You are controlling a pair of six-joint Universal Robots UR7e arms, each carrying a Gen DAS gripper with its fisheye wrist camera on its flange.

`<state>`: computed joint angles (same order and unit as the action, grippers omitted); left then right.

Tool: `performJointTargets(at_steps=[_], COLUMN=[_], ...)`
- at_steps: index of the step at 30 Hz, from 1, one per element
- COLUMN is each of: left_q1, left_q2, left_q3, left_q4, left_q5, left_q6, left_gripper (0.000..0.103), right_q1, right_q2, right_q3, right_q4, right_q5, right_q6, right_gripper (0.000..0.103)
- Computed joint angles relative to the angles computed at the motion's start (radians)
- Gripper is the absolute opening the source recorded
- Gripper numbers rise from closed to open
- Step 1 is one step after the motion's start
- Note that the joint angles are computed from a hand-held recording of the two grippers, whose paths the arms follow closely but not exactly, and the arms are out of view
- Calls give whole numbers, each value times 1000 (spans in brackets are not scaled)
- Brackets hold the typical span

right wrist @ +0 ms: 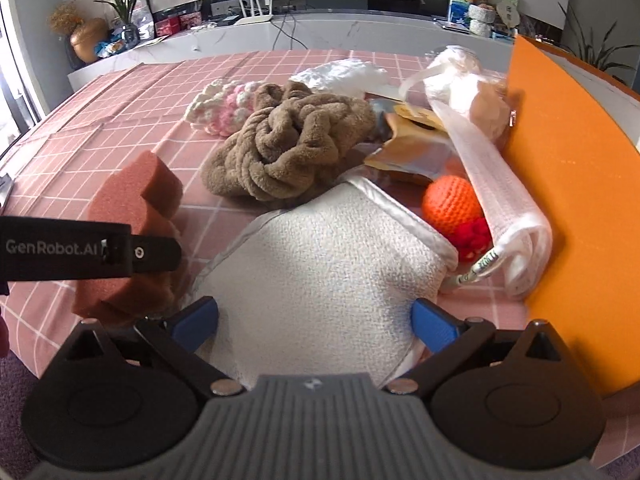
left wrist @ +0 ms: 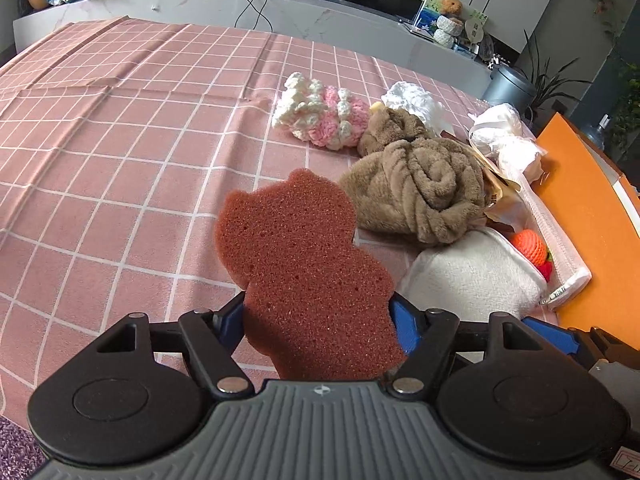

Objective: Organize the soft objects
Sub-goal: 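Grasp the white terry washcloth with the right gripper and lift it, then carry the sponge and washcloth over the orange box and open both grippers inside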

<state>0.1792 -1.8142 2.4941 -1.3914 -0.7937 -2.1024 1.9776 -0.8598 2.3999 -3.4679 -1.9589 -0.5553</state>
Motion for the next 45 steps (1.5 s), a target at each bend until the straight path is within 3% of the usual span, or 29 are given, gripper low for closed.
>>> performJointTargets(at_steps=[3,9,15,18,21,23,26,35,40,45], left_q1=[-5,-15,-23,-29,-36,-41,-53,-99,-126,-157], left_q2=[-11,-25,-29,-30,-26,-23,-21,-7,15,49], left_q3=[8,19,26,27,28,27,28,19,-4,-30], left_q4=[-8,-9,-7,-4,-3,-1,4,57,101,135], left_q5=[-1,2,7,6,3,0,-6,-13,-14,-15], left_q6=[9,3,-9,-20,-28,-32,-42,-85,-115,-142], left_gripper=[83,84,85,84,84,83,83,82,81,81], right_q1=[17,9,16,21,31,38,42,30,34,30], right_q2=[32,48,44,38,30,27,30,-43,-91,-141], right_q3=[2,12,28,38,50,59,68,93,126,145], right_q4=[-53,-101,-119,-122,-118,-122,-136,-133,-190,-195], right_q5=[-29,-20,-9,3,22,33,39,54,85,114], right_q6=[-48,-52,-85,-107,-139,-168,-198,-179,-227,-221], right_gripper=[101,101,89,78,56,36,23,19,19,19])
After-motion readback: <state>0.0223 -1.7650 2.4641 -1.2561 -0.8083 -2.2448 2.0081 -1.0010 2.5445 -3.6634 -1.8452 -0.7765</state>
